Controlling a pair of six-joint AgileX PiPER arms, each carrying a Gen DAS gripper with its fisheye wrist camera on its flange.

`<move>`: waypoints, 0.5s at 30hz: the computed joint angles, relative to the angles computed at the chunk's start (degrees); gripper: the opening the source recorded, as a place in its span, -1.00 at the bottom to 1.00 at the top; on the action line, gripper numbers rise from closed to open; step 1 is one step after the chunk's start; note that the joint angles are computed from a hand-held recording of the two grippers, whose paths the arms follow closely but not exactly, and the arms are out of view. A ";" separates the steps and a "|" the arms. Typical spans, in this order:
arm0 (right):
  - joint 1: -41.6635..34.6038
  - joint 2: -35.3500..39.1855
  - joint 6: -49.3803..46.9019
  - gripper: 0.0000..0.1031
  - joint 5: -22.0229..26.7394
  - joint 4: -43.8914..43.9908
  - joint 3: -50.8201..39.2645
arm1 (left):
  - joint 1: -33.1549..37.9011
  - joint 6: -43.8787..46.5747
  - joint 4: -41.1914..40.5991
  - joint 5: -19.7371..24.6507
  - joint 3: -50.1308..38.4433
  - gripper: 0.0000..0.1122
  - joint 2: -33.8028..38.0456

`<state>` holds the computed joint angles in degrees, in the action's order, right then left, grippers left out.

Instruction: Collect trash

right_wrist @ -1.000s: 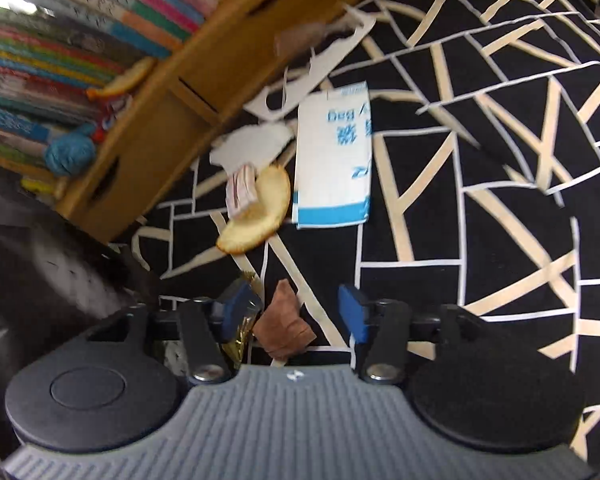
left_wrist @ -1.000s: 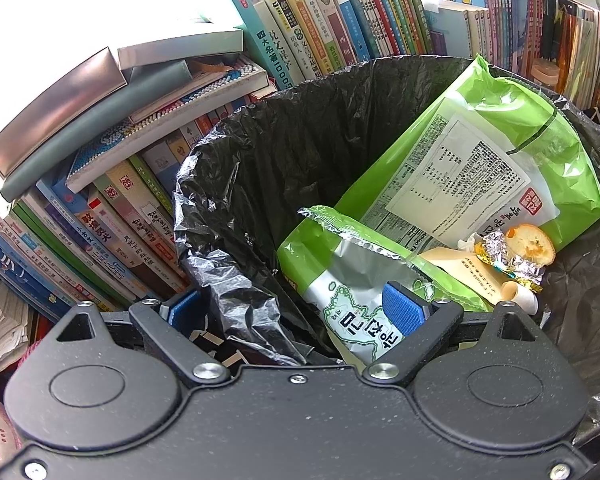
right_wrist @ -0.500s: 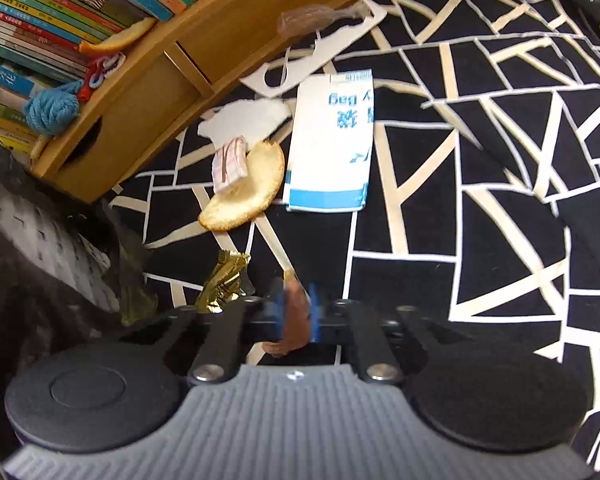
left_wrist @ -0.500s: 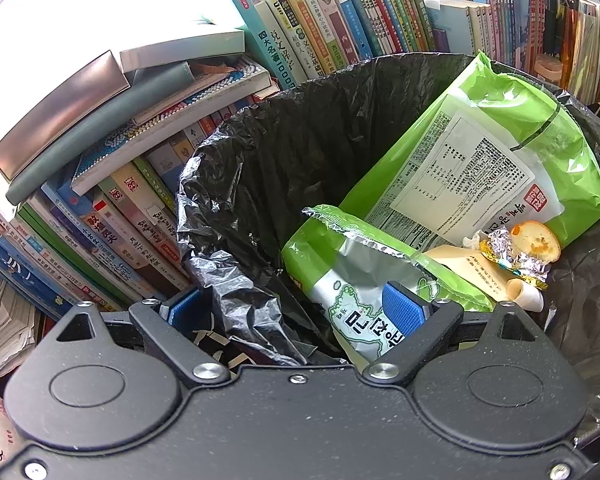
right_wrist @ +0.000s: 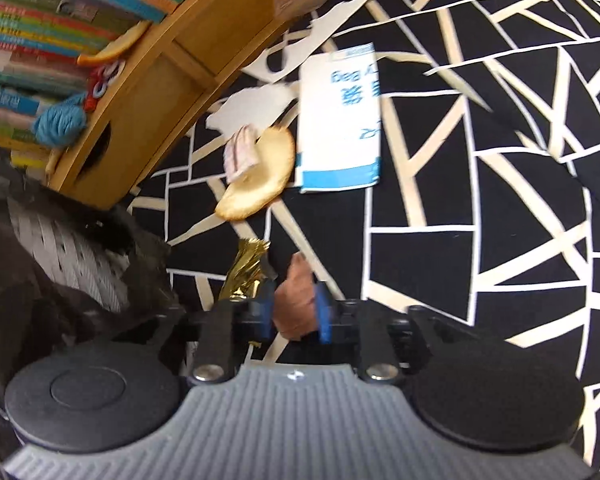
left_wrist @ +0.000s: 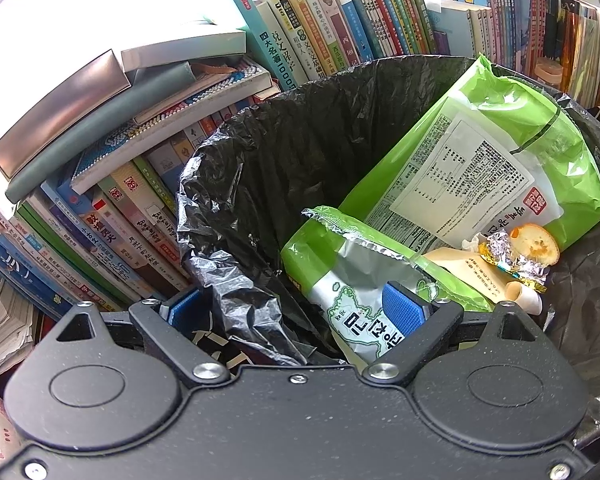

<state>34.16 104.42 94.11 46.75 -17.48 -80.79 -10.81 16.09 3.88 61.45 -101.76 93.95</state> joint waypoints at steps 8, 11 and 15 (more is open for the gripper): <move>1.73 3.07 0.04 -0.25 3.26 -2.43 -3.14 | -0.12 -0.30 0.09 -0.01 -0.03 0.65 -0.04; 2.17 3.36 -0.16 -0.49 5.09 -2.80 -4.09 | -0.13 -0.33 0.07 -0.02 -0.08 0.65 0.00; 2.60 2.75 0.60 -0.54 5.72 -4.04 -4.29 | -0.08 -0.27 0.05 -0.05 -0.02 0.65 -0.03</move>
<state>36.76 107.17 94.72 52.46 -21.52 -85.07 -10.88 15.83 3.93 61.40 -101.77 93.93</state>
